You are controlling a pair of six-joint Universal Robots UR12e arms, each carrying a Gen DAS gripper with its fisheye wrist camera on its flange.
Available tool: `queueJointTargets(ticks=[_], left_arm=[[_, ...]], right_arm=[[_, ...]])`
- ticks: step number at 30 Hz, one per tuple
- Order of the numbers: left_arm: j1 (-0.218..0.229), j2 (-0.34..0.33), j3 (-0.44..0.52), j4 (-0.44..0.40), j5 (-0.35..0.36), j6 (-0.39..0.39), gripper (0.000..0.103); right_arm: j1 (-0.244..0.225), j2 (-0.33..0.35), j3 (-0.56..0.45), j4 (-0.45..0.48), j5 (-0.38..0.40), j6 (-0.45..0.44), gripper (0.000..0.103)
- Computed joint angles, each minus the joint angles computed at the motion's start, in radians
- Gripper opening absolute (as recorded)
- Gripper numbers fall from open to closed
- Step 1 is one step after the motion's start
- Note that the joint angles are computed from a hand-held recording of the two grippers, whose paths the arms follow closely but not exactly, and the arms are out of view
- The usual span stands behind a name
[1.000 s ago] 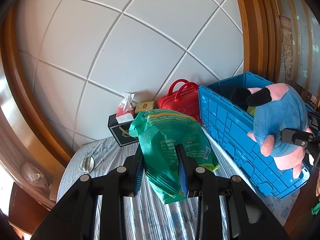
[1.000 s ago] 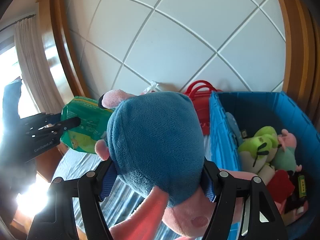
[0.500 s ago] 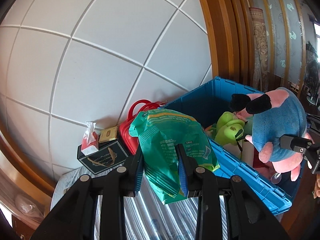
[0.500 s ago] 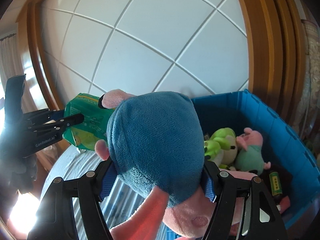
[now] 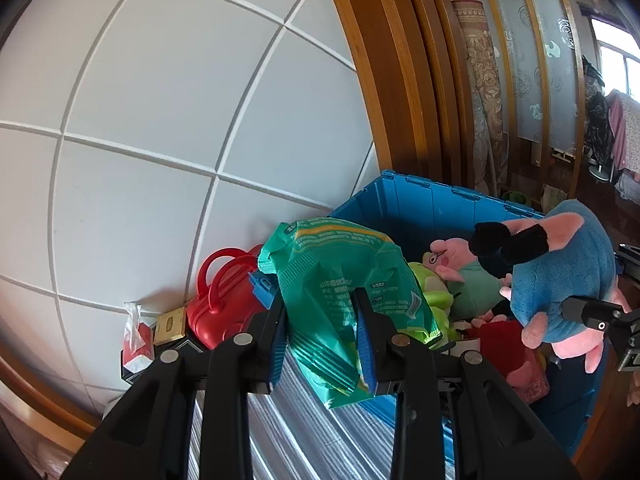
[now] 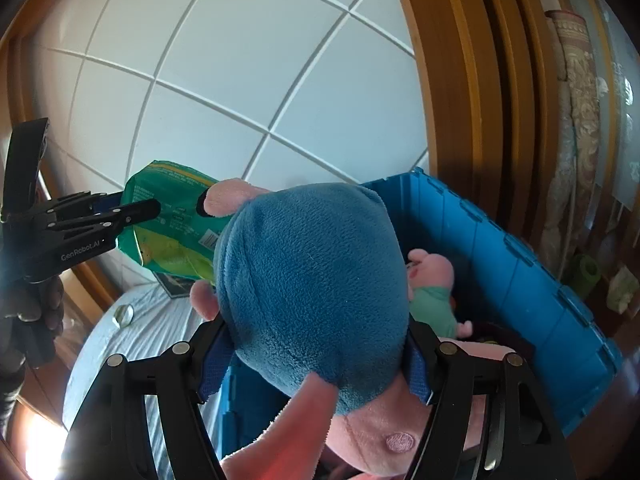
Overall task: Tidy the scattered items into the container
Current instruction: 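Lift and carry the green packet and pig plush with both tools over the bin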
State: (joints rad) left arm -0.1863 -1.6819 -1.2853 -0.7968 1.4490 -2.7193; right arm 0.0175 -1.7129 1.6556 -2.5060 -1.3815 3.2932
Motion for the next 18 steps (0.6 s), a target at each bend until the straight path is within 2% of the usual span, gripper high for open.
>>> queueJointTargets(ticks=[8,18], left_arm=[[-0.051,-0.084,0.092,-0.020,-0.004,0.007,0.029],[-0.072,-0.152,0.171,-0.050,-0.012,0.017,0.029]], right_arm=[[-0.048,-0.009,0.019,0.012,-0.016,0.015,0.071],[-0.092,-0.004,0.038,0.014,-0.029,0.040,0.071]])
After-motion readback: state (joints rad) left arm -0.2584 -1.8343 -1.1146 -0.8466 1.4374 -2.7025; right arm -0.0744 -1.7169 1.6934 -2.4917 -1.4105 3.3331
